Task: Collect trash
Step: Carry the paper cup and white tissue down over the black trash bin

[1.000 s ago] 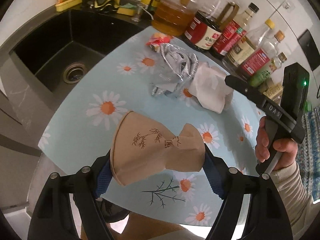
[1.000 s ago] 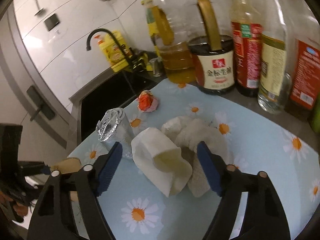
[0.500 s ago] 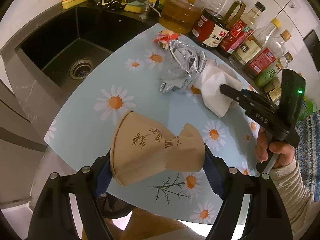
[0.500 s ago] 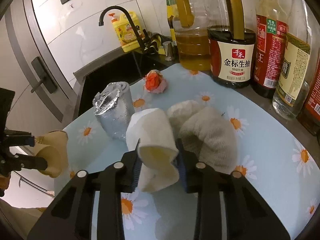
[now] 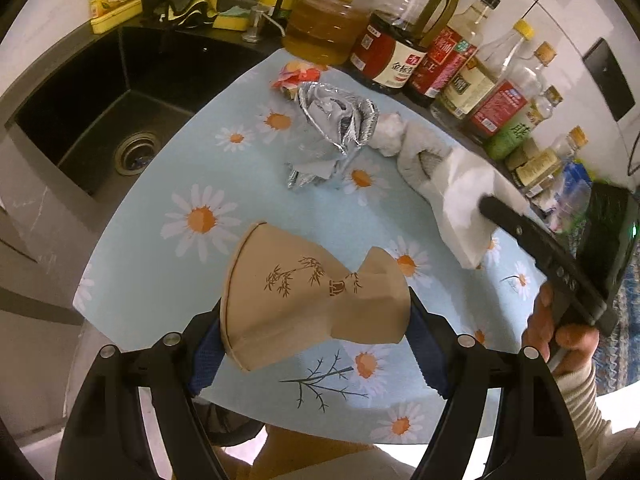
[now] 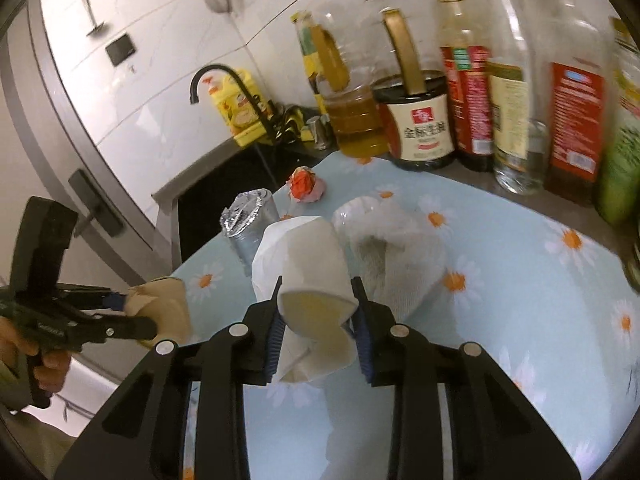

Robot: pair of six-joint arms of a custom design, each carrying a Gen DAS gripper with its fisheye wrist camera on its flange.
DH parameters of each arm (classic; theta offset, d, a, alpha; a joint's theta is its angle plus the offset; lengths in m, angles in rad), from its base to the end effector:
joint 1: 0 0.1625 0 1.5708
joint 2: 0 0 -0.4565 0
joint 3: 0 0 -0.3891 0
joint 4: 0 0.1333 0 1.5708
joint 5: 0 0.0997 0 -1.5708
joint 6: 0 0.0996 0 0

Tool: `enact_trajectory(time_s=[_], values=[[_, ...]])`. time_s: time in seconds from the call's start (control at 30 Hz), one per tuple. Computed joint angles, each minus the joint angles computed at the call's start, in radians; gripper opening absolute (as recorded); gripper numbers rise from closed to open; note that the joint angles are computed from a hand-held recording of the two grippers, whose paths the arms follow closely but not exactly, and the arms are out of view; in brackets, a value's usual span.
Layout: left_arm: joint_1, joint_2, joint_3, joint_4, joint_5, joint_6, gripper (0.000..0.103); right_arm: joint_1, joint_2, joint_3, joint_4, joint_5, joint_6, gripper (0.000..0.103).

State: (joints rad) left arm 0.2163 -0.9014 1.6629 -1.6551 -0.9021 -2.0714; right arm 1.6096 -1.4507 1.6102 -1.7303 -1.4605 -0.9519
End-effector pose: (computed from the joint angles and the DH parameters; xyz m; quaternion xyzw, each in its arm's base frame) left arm -0.5379 -0.3179 0.1286 -0.2105 0.8726 -0.3509 0.2668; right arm 0.1650 -0.5326 0.4549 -0.4746 0.8785 -0.0243 0.0495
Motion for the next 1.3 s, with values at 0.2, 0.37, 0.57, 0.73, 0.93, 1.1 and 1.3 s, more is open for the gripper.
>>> enact_trajectory(time_s=[0.2, 0.37, 0.57, 0.73, 0.93, 1.1, 1.3], values=[[-0.023, -0.044, 0.064, -0.082, 0.017, 0.088, 0.077, -0.003, -0.101, 0.079, -0.053, -0.024, 0.062, 0.032], [-0.049, -0.089, 0.132, -0.173, 0.026, 0.178, 0.077, 0.018, -0.203, 0.159, -0.110, -0.048, 0.110, 0.032], [-0.092, -0.162, 0.223, -0.261, 0.034, 0.255, 0.077, 0.068, -0.322, 0.244, -0.181, -0.073, 0.202, 0.032], [-0.132, -0.203, 0.289, -0.347, 0.030, 0.318, 0.077, 0.140, -0.418, 0.317, -0.223, -0.135, 0.295, 0.032], [-0.174, -0.235, 0.344, -0.409, -0.035, 0.392, 0.077, 0.200, -0.524, 0.408, -0.247, -0.197, 0.410, 0.032], [-0.207, -0.264, 0.400, -0.429, -0.101, 0.402, 0.077, 0.225, -0.619, 0.491, -0.233, -0.223, 0.484, 0.032], [-0.234, -0.286, 0.442, -0.429, -0.165, 0.373, 0.077, 0.231, -0.693, 0.562, -0.203, -0.230, 0.540, 0.032]])
